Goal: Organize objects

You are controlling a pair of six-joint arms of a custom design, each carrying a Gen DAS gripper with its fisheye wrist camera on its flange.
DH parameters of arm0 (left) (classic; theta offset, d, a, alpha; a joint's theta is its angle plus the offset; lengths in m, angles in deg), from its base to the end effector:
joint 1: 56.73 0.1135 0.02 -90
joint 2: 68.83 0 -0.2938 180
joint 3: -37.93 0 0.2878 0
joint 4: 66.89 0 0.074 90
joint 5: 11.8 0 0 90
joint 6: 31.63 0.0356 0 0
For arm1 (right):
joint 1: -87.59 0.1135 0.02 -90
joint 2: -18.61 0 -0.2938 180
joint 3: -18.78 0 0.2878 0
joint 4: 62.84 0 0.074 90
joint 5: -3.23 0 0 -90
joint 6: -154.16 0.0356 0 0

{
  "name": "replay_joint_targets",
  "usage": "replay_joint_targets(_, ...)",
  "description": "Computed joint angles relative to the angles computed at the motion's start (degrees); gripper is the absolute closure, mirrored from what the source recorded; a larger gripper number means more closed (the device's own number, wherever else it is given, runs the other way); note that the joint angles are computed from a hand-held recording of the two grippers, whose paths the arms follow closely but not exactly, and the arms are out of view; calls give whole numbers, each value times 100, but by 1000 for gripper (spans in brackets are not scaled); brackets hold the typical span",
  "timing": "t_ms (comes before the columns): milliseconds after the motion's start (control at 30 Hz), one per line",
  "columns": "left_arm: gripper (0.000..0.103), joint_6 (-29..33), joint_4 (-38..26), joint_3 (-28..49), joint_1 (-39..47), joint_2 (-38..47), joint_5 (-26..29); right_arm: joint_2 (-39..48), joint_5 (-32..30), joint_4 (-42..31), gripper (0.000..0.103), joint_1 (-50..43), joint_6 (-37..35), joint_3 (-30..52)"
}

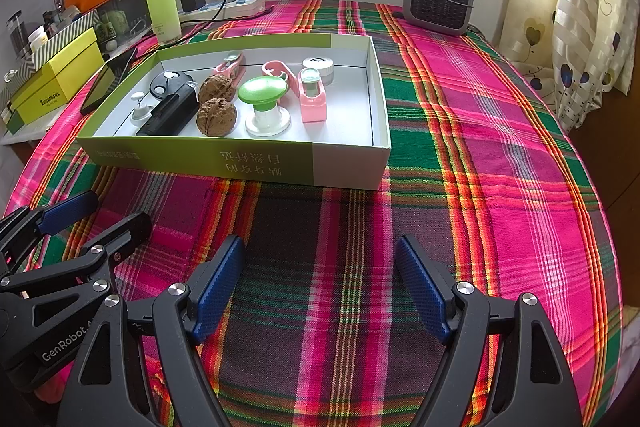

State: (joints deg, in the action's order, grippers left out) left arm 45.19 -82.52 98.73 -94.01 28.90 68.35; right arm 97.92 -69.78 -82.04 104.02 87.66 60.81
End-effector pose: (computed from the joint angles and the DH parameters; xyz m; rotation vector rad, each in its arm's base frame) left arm 0.2869 -0.2107 0.1451 0.4461 2.4359 -0.1646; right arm 0.2467 0.0619 0.1378 0.2657 2.4819 -0.0936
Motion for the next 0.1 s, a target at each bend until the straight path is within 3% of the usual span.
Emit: replay_joint_targets(100, 39, 0, 0, 0, 1, 0, 1, 2, -1, -1, 25, 0, 0, 3)
